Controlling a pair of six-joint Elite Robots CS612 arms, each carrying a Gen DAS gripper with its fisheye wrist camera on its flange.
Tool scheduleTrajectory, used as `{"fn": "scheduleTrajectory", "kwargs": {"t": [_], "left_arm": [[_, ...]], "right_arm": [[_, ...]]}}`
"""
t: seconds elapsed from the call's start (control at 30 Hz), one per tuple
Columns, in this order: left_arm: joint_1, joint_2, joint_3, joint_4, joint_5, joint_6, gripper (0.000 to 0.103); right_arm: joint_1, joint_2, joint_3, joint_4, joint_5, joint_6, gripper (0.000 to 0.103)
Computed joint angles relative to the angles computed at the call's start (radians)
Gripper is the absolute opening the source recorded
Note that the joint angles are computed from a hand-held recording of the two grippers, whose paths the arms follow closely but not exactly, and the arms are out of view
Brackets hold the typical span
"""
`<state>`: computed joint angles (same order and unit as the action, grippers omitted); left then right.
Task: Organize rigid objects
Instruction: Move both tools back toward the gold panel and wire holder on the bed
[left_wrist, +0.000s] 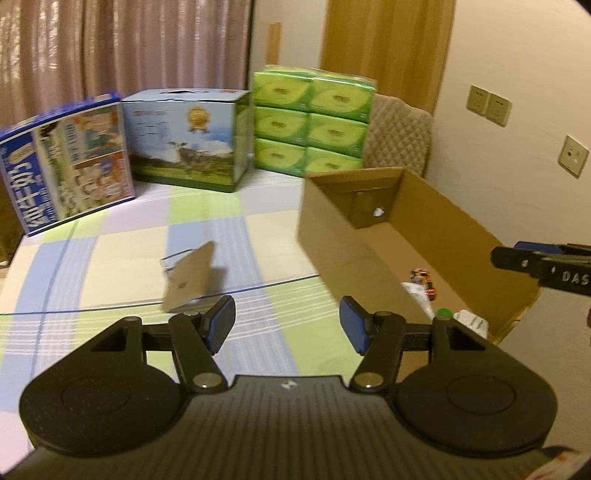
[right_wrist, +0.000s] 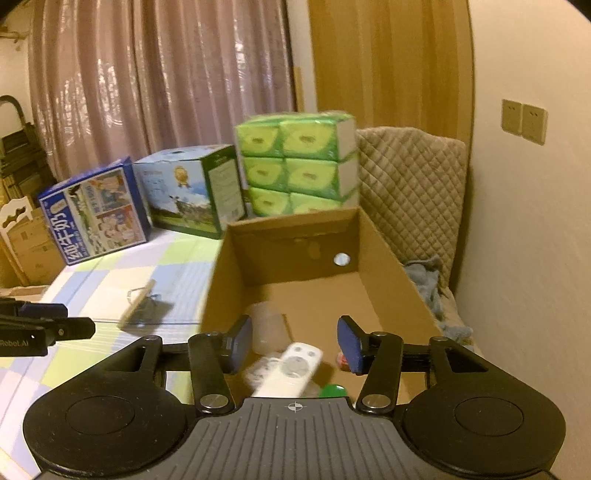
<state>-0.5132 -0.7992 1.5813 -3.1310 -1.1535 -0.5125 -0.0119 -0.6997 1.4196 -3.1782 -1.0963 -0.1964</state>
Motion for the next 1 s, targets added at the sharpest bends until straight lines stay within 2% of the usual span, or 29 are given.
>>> {"fn": "scheduleTrajectory", "kwargs": {"t": [0.27,0.47,0.7,1.0], "left_arm": [[0.028,-0.054,0.111,-0.013,0.061,-0.054,0.057],[0.060,-0.057,0.161,-0.021,0.078,-0.108,0.058],[0.095,-0.019,0.155,-0.034,0.068,-0.128,0.058],[0.140,0.049,0.076,-0.034,0.038,-0.069,0.058]], "right_arm": [[0.042,-0.014,0.015,-0.028,0.056,-0.006,0.055],[0.086,0.003,-0.004,-0.028,0.101,-0.021,0.058],[0.136,0.061,-0.077,0.031,0.117,-0.028,0.059],[0.178,0.172,-0.228,0.162,0.112,-0.027,0.058]]}}
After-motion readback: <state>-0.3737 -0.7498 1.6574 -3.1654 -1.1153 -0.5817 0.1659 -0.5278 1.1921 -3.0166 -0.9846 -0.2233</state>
